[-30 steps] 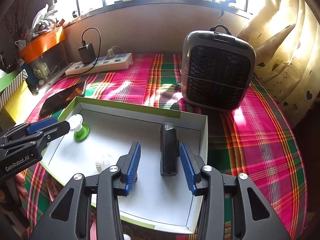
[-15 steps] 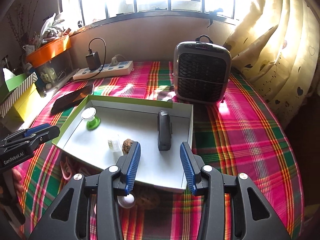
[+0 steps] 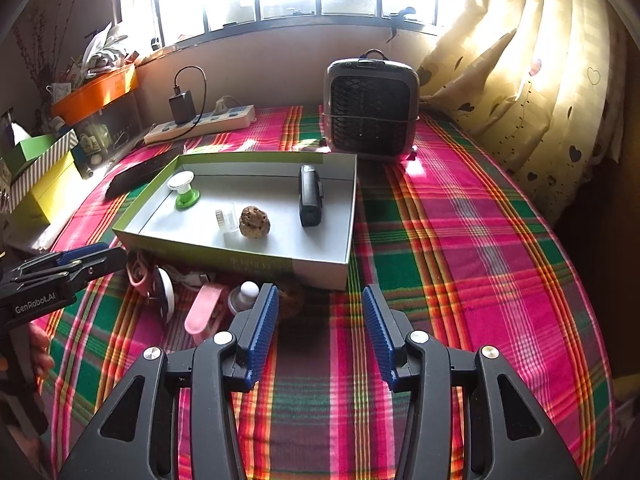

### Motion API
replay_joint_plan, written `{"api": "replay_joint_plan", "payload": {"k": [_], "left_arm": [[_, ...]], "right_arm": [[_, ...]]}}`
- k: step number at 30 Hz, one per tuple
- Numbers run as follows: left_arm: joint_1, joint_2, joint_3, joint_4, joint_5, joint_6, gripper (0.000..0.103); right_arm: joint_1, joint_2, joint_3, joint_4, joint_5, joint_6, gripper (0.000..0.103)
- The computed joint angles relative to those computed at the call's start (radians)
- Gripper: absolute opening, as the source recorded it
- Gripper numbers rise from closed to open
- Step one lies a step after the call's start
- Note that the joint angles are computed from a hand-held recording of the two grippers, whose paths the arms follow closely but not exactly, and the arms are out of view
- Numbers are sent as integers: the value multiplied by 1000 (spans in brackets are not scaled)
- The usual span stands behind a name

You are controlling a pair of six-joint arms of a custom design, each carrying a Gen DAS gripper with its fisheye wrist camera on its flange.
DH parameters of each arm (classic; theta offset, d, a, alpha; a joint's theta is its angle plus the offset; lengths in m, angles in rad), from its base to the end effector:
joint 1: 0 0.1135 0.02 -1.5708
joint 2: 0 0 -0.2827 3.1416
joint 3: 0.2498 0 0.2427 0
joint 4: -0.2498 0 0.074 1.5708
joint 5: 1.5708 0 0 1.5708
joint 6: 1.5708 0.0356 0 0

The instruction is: Organize objects

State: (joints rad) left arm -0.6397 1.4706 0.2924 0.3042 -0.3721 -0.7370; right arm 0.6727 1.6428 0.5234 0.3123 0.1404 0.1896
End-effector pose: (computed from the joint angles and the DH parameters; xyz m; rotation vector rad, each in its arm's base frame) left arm 0.1729 -0.1125 0.1183 -0.2771 2.3597 -0.2024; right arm 0.2162 0.1659 0.1311 -0.5042 2.3277 0.2474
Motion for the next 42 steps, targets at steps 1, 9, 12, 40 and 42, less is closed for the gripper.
{"api": "replay_joint_plan", "payload": {"k": [1,9,12,40,42], "left_arm": [[1,15,2,5,7,-8,50],[-1,67,15,17,11,-36,52],[3,95,29,13,16,-48,52],[-2,61,15,-144,-58,-135,52],[-6,54,7,-152,-68,-142,52]], "right_arm": [[1,-1,-6,5,-3,4,46],[-14,31,-21,40,-34,3,47],[-26,56,-13,53,-56,-4,47],[-81,136,28,64,-156,-66,47],[-81,139,30,62,-159,-68,47]]}}
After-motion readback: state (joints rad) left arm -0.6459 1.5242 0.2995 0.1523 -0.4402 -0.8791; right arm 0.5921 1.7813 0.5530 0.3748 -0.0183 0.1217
